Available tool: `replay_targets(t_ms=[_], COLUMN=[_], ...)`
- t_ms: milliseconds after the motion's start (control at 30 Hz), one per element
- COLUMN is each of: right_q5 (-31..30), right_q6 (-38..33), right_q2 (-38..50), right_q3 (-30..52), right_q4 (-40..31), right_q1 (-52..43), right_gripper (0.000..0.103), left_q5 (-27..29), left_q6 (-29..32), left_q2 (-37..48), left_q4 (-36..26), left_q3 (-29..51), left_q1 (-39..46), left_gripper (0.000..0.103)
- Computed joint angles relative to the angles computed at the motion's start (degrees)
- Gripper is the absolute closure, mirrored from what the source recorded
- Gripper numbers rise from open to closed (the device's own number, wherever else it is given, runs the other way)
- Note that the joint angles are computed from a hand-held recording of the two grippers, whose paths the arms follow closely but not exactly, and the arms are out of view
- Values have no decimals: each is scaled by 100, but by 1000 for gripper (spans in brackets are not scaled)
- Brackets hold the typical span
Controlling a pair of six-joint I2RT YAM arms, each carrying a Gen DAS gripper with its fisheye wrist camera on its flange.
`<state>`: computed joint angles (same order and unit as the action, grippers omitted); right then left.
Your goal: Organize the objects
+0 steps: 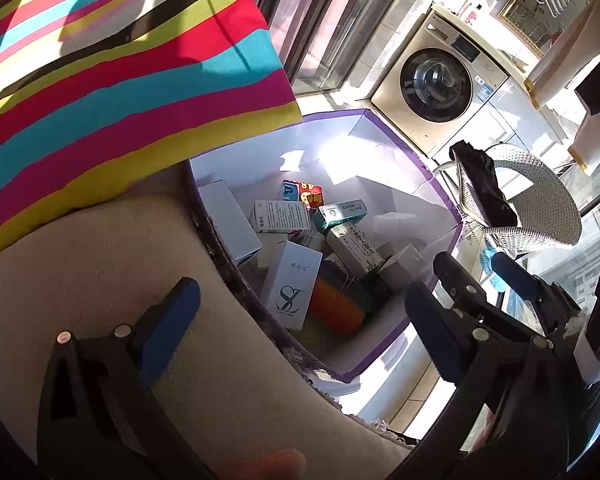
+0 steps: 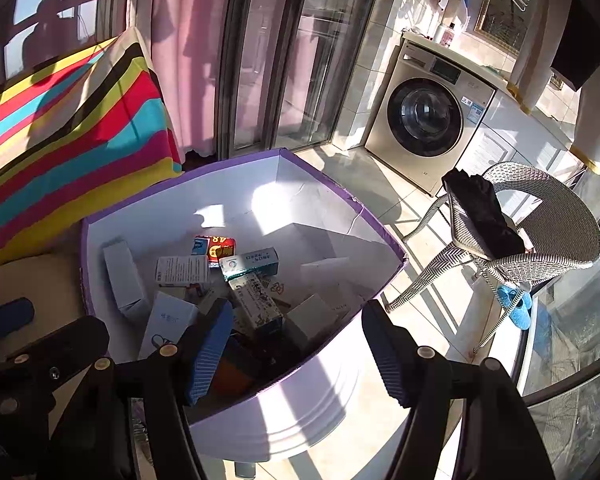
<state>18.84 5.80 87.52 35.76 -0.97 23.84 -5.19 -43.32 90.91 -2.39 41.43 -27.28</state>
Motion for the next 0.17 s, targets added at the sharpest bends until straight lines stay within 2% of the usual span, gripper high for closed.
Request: replay_targets(t_ms=[167], right_q5=[-16], right_q6=[9], right_q2=[-43], right_q3=[12], right_q4=[-36], right_q1=[6], right_gripper=[35], left_q5=[110], left_q6=[76], left_q2=[-80], left_q4=[309], left_q3=[-171], left_q1=[66], left_gripper=[1])
